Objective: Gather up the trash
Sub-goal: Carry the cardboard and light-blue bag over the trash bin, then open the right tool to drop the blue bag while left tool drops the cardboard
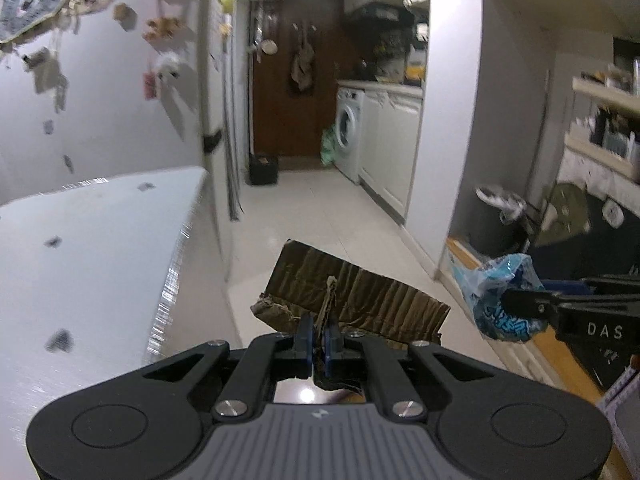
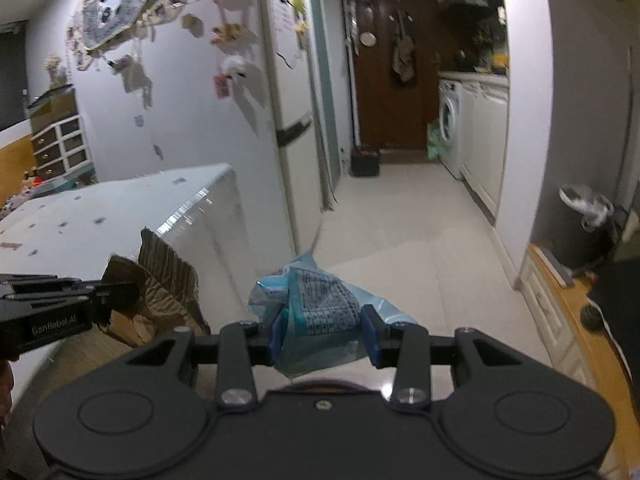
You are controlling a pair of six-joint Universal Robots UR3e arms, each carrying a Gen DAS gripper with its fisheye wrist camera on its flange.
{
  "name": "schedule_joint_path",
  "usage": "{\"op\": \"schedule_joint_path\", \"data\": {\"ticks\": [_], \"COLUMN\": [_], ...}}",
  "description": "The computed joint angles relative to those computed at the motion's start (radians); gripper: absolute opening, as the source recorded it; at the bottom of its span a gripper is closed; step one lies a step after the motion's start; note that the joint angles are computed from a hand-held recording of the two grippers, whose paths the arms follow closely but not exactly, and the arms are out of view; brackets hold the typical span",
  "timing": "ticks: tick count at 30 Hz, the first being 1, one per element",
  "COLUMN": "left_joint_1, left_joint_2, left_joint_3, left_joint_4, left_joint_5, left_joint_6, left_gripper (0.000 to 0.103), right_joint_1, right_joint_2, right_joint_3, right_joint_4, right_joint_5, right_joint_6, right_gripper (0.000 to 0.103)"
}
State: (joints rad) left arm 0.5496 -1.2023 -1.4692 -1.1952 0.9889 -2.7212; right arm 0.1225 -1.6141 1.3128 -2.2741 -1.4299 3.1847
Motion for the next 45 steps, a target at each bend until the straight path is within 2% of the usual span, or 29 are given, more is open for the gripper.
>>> {"op": "schedule_joint_path", "data": {"ticks": [6, 13, 20, 32, 45], "left_joint_1": [-0.173, -0.275, -0.349, -0.408, -0.418], "left_joint_2": [-0.081, -0.178, -0.300, -0.459, -0.583], "left_joint_3": [-0.089, -0.156, -0.194, -0.245, -0.227], "left_joint_4": [0.114, 0.163, 0.200, 0.188, 0.166], "left_joint_5": [0.134, 0.230, 0.302, 0.366, 0.396], "left_joint_6": [-0.045, -0.033, -0.017, 0.021, 0.071], "left_gripper": [0.005, 0.005, 0.005, 0.006, 0.006], "right_joint_1": [-0.054, -0.062, -0.065, -0.037, 0.016], "right_joint_2": [-0.030, 0.000, 0.088, 0.283, 0.505], "right_joint_3": [0.142, 0.249, 0.282, 0.203, -0.026], "right_joint_4": [-0.029, -0.048, -0.063, -0.044, 0.096], "right_joint_5": [0.031, 0.035, 0.028, 0.033, 0.015], "right_joint_6": [-0.021, -0.035, -0.061, -0.103, -0.093], "right_gripper": [0.041, 0.041, 0.041, 0.041, 0.044]}}
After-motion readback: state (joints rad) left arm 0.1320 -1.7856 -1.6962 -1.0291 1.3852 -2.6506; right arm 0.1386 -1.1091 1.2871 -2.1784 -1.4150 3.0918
